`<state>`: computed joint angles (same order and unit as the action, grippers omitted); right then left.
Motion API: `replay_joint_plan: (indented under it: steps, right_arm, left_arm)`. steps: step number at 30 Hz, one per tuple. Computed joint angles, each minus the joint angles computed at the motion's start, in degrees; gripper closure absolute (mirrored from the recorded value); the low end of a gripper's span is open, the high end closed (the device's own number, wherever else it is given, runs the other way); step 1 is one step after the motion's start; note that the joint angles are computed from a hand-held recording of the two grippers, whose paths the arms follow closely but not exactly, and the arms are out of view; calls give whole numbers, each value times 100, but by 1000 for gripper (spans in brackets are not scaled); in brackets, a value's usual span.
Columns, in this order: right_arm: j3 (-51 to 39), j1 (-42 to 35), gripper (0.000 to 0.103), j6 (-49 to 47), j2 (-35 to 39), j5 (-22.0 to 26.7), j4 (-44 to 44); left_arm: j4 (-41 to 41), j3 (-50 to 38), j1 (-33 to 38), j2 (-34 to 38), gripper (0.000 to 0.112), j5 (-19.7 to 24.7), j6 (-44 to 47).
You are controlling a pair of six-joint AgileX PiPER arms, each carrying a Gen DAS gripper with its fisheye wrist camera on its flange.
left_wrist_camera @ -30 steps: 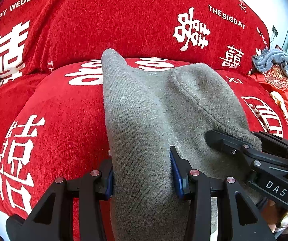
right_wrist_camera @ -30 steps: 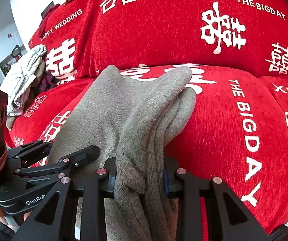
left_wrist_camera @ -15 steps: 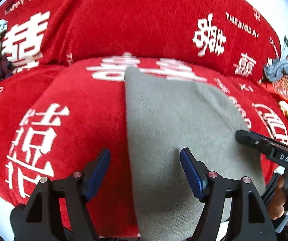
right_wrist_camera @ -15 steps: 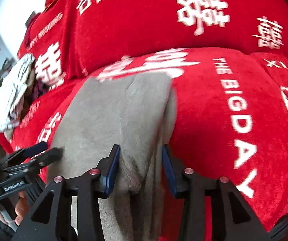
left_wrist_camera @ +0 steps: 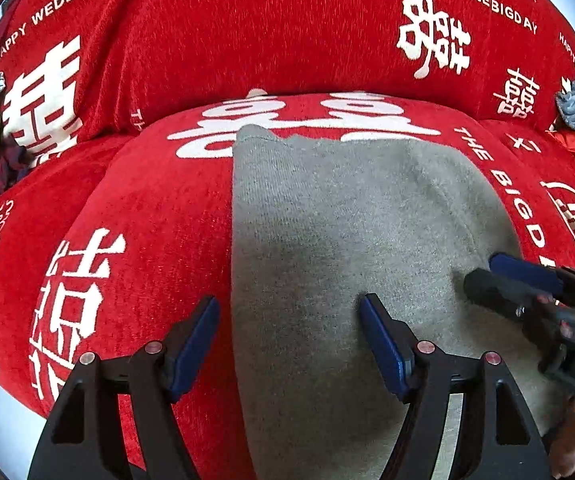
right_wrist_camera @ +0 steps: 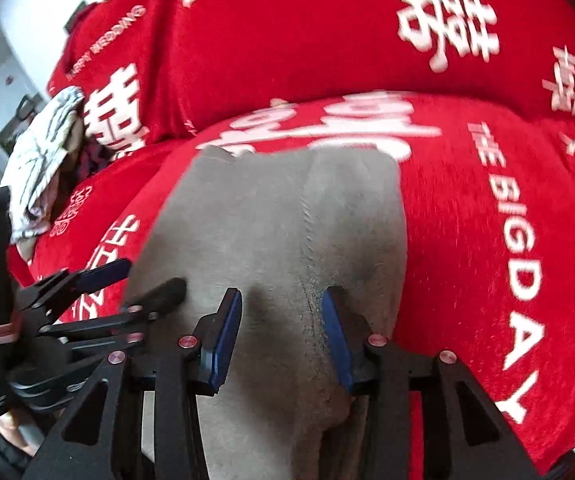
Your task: Fold small clothes
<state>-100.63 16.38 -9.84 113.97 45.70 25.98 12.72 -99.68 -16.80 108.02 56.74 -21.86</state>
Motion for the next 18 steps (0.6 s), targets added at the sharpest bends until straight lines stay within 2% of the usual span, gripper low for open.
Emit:
replay_joint_plan:
  steps: [1, 5, 7, 11, 14, 16, 18]
  right_arm:
    - [-17, -24, 58, -39, 22, 13, 37]
    - [55, 113, 57, 179, -207, 100, -405]
    - [626, 222, 57, -67, -681, -198, -458]
    - [1865, 419, 57, -732, -1632, -878, -205]
    - [2167, 514, 57, -745, -1745, -935, -273]
    - [2322, 643, 57, -253, -1672, -1072, -907]
    - [2568, 630, 57, -209, -1720, -1262, -925]
  left_arm:
    - [106, -22, -17, 33, 28, 20, -73]
    - [94, 280, -1, -235, 28, -130, -120]
    - [156, 543, -54, -473, 28, -247, -151]
    - [786, 1292, -389, -1039, 28, -546, -480]
    - [944, 1552, -480, -1206, 28, -621, -570]
    - [1097, 1692, -542, -1210, 27, -656, -672]
    - [1011, 1849, -514, -1253, 27, -793, -662]
